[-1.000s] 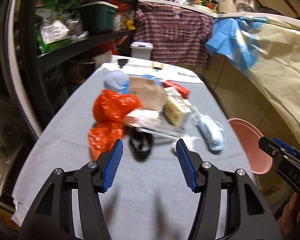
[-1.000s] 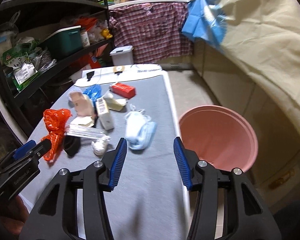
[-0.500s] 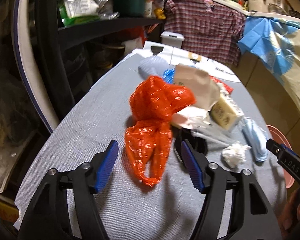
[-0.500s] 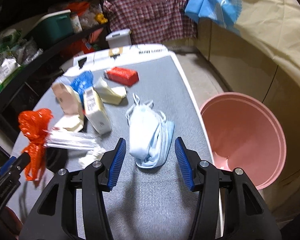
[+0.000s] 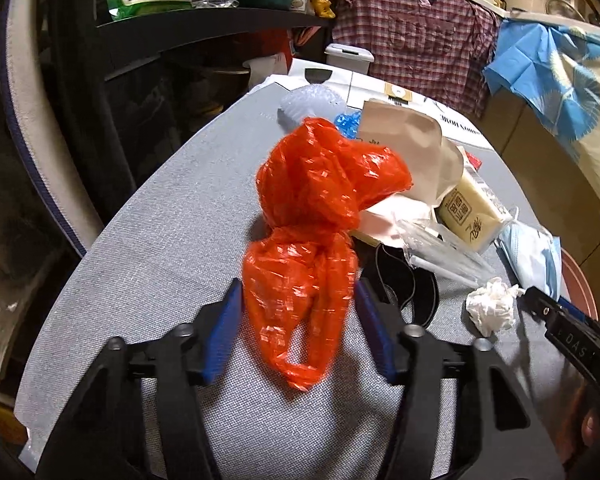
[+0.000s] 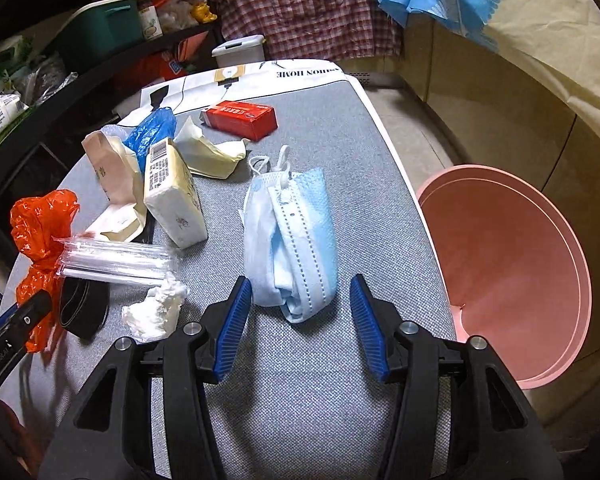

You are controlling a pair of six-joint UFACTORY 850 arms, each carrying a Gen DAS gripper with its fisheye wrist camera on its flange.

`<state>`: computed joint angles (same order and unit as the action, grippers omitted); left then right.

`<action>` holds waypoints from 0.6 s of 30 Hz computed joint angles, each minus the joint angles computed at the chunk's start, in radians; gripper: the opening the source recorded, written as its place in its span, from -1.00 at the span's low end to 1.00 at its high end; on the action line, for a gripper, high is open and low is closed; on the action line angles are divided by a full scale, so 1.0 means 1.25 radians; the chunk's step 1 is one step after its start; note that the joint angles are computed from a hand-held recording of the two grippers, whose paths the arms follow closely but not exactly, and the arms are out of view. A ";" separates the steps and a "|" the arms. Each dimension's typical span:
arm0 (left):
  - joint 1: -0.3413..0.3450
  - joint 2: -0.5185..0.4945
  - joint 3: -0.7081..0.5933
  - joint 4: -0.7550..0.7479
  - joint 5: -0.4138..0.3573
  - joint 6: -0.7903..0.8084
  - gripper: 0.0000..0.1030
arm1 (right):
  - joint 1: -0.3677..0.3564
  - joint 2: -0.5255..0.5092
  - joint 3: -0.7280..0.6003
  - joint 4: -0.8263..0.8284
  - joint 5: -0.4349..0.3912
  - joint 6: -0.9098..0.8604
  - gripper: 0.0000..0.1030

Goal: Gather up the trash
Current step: 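Grasp the orange plastic bag with the left tool while the right tool grasps the blue mask, then carry the orange bag and blue mask over the pink bin and release both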

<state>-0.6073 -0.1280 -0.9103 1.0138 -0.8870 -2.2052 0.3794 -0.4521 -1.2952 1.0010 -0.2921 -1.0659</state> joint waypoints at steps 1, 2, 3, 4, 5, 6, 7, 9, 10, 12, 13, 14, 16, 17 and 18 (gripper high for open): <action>0.001 -0.002 -0.001 -0.006 0.000 0.007 -0.07 | 0.001 0.001 -0.001 -0.002 0.000 0.000 -0.11; -0.001 0.001 0.002 -0.007 -0.001 0.006 -0.15 | 0.002 0.002 0.000 0.002 0.001 -0.005 -0.22; -0.001 0.003 0.004 -0.008 -0.001 0.004 -0.27 | 0.002 0.004 0.002 0.006 0.002 -0.013 -0.25; -0.001 0.004 0.004 -0.010 -0.003 0.005 -0.31 | 0.002 0.007 0.006 0.021 0.002 -0.031 -0.33; -0.003 0.004 0.003 -0.011 -0.007 0.006 -0.37 | 0.003 0.008 0.005 0.027 0.002 -0.038 -0.36; -0.004 0.005 0.003 -0.010 -0.009 0.007 -0.43 | 0.002 0.012 0.010 0.051 0.000 -0.065 -0.42; -0.005 0.007 0.003 -0.009 -0.010 0.007 -0.44 | 0.002 0.016 0.012 0.066 -0.002 -0.082 -0.48; -0.008 0.008 0.003 -0.009 -0.017 0.008 -0.49 | 0.003 0.029 0.024 0.117 0.005 -0.136 -0.53; -0.012 0.010 0.002 -0.008 -0.026 0.007 -0.50 | 0.003 0.035 0.029 0.132 0.006 -0.153 -0.56; -0.019 0.013 0.001 -0.006 -0.044 0.004 -0.53 | 0.001 0.045 0.037 0.164 0.004 -0.185 -0.58; -0.023 0.018 0.002 -0.005 -0.055 0.001 -0.54 | 0.001 0.052 0.043 0.184 0.006 -0.207 -0.59; -0.028 0.020 0.003 -0.004 -0.063 -0.003 -0.54 | 0.000 0.060 0.050 0.207 0.007 -0.232 -0.60; -0.035 0.028 0.003 0.000 -0.073 -0.009 -0.55 | -0.003 0.074 0.063 0.247 0.008 -0.274 -0.60; -0.040 0.031 0.002 0.002 -0.079 -0.011 -0.55 | -0.004 0.080 0.068 0.267 0.009 -0.295 -0.60; -0.044 0.034 0.001 0.006 -0.086 -0.012 -0.55 | -0.006 0.088 0.074 0.290 0.008 -0.318 -0.60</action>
<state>-0.6623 -0.0861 -0.9096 1.0214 -0.9945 -2.2206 0.3719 -0.3422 -1.2027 1.3631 -0.2815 -1.4639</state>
